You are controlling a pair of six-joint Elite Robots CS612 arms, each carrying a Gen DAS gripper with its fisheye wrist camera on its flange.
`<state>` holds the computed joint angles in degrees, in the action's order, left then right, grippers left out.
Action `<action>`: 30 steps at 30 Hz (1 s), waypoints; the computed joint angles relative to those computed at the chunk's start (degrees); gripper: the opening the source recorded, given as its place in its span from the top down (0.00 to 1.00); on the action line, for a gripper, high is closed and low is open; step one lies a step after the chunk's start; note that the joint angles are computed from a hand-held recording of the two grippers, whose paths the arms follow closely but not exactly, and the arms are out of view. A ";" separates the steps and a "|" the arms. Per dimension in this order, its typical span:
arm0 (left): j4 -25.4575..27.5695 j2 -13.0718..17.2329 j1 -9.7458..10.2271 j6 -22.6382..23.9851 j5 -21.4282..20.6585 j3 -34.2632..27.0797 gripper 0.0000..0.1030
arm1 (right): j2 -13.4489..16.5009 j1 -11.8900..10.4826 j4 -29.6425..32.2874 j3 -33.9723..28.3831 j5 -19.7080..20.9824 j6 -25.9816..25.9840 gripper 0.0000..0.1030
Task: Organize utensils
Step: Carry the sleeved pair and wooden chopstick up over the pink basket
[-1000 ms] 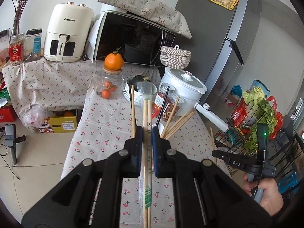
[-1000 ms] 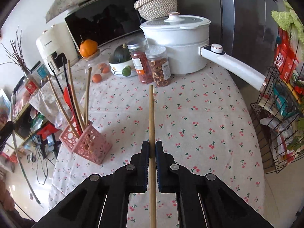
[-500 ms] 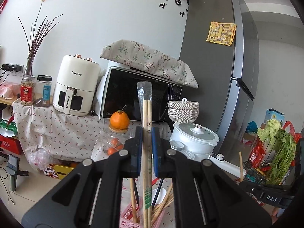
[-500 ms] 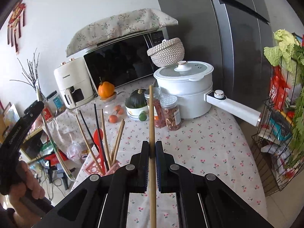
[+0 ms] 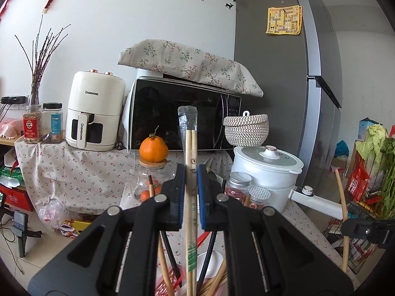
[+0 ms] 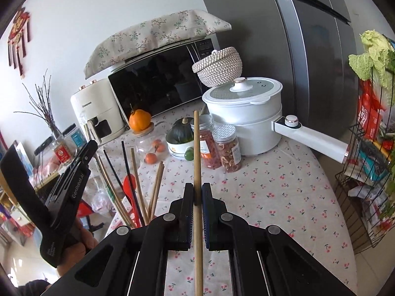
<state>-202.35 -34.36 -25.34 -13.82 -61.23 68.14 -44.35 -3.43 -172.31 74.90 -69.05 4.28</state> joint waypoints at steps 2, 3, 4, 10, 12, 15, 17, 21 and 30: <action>1.91 -0.59 0.13 -0.89 -1.05 0.83 0.89 | 0.10 -0.01 0.01 -0.14 0.11 0.09 0.94; 3.00 -0.91 0.19 -1.71 -1.57 1.20 0.88 | 0.13 -0.03 0.01 -0.16 0.21 0.18 0.94; 4.11 -1.38 0.29 -2.47 -2.18 1.72 0.85 | 0.15 -0.05 -0.04 -0.19 0.41 0.31 0.94; 10.67 -5.61 0.22 -4.02 -4.20 6.08 0.73 | 0.19 -0.08 -2.70 0.01 1.94 1.55 0.94; 13.30 -7.49 0.41 -6.26 -5.85 7.78 0.64 | 0.16 0.06 -4.54 0.25 2.63 2.35 0.94; 19.64 -10.38 0.77 -11.08 -7.22 10.00 0.59 | 0.10 0.35 -7.97 0.77 3.53 4.16 0.94; 24.99 -12.24 1.16 -13.86 -8.10 11.44 0.53 | 0.20 0.59 -10.55 0.87 4.05 5.53 0.94; 34.74 -14.20 2.37 -17.27 -10.24 13.30 0.41 | 1.03 1.57 -14.72 -0.11 4.59 8.87 0.94; 45.15 -14.82 5.11 -18.41 -17.28 13.21 0.31 | 5.65 5.53 -21.23 -6.19 -2.22 9.58 0.94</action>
<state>-157.20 -49.17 -20.23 -32.23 -78.51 81.35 -38.70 2.10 -193.54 68.71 -71.27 13.87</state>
